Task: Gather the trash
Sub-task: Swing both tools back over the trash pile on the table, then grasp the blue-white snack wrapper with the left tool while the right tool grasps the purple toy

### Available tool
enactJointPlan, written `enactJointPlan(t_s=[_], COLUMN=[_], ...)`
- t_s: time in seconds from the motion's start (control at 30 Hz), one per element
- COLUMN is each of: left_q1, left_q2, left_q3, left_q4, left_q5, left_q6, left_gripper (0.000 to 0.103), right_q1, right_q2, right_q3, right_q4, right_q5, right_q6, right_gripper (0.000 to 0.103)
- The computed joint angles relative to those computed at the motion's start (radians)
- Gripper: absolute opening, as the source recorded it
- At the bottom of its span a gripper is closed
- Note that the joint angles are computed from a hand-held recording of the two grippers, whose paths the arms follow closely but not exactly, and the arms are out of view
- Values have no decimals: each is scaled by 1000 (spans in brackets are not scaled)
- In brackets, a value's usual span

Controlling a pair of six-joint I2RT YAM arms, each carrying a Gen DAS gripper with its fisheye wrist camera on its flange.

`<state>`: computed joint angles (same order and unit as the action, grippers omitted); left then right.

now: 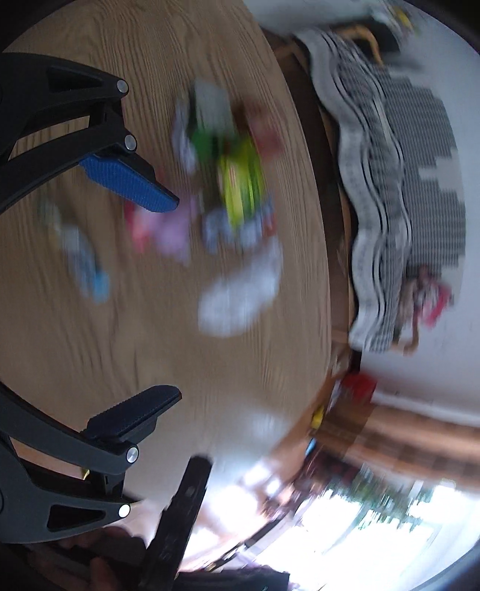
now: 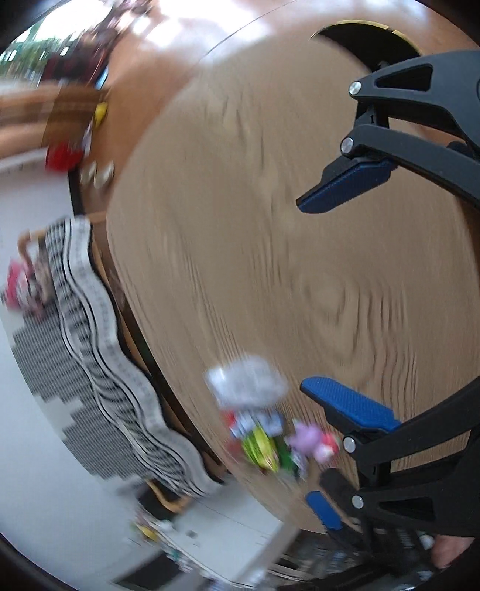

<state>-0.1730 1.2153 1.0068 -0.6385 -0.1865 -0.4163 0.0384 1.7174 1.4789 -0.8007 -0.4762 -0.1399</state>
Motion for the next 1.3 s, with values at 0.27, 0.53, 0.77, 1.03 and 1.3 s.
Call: enactJointPlan(t_s=[0.27, 0.53, 0.77, 1.03, 1.3], left_q1=[530, 765, 750, 702, 439], left_q2=[-71, 56, 52, -39, -147], left_q3=[-79, -72, -78, -139, -201], left_q4=[-12, 28, 45, 27, 14], left_q5=[197, 320, 340, 348, 287], left_q6=[245, 342, 376, 432, 469], left_gripper=[92, 92, 92, 92, 89], right_q1=[291, 427, 473, 491, 438], right_q2=[47, 150, 238, 250, 169], right_q3=[-7, 40, 104, 130, 100], right_q4=[40, 64, 52, 33, 58], right_q5=[7, 0, 4, 32, 51], right_q6=[116, 213, 238, 205, 171], right_gripper=[87, 87, 87, 50, 48])
